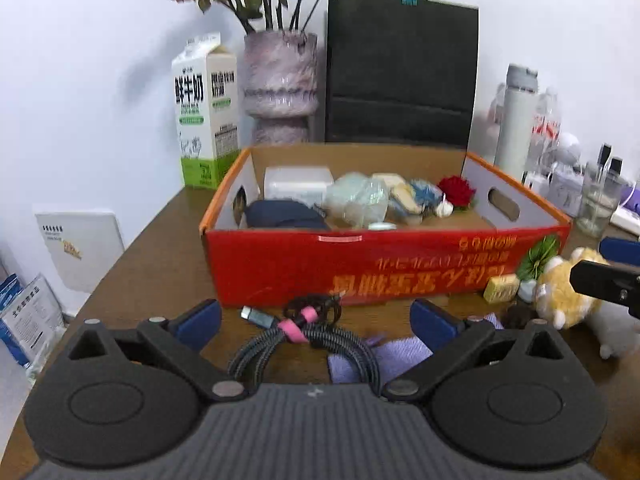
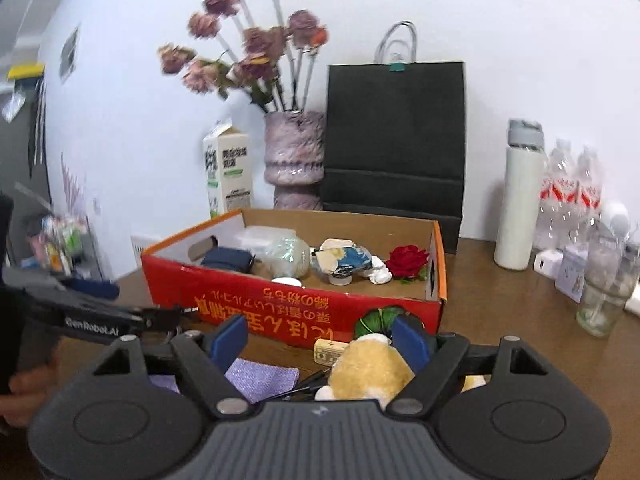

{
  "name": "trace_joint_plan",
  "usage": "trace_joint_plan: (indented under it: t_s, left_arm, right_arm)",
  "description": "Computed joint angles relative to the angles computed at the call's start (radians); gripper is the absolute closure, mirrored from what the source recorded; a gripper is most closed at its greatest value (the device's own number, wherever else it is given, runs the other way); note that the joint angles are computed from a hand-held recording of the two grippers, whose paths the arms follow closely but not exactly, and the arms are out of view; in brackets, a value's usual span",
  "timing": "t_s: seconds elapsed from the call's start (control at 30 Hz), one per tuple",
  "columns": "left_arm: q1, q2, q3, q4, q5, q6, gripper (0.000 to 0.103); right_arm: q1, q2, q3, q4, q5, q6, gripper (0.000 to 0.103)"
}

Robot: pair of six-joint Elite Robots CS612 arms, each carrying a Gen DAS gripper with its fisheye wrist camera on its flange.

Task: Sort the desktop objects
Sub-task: 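Grasp the coiled black cable with the left tool while the right tool grasps the plush sheep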

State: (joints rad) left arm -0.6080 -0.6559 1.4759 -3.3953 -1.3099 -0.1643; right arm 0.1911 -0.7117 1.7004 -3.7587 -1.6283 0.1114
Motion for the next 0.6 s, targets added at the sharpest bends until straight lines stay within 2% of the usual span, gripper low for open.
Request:
trace_joint_plan:
  t_s: [0.17, 0.27, 0.4, 0.47, 0.53, 0.57, 0.6]
  left_arm:
    - [-0.001, -0.005, 0.009, -0.009, -0.002, 0.001, 0.0]
    - [-0.003, -0.004, 0.011, -0.01, -0.018, 0.013, 0.0]
    - [-0.009, -0.006, 0.007, 0.06, -0.011, 0.032, 0.007]
    - [-0.009, -0.007, 0.003, 0.094, -0.011, 0.028, 0.021]
    - [-0.004, -0.006, 0.0, 0.117, -0.041, 0.018, 0.044]
    - [-0.002, -0.007, -0.003, 0.137, -0.054, 0.016, 0.05]
    - [-0.003, -0.008, -0.006, 0.16, -0.052, 0.015, 0.061]
  right_arm:
    - [0.001, 0.008, 0.018, -0.049, -0.08, 0.039, 0.024]
    - [0.011, 0.001, 0.013, 0.007, -0.169, 0.059, 0.024]
    - [0.001, -0.003, 0.024, -0.001, -0.155, 0.1, 0.022]
    - [-0.002, -0.006, 0.025, 0.025, -0.146, 0.115, 0.022]
    - [0.001, -0.007, 0.023, 0.035, -0.154, 0.1, 0.023]
    - [0.003, -0.004, 0.024, 0.022, -0.153, 0.084, 0.023]
    - [0.004, -0.002, 0.023, 0.015, -0.149, 0.069, 0.023]
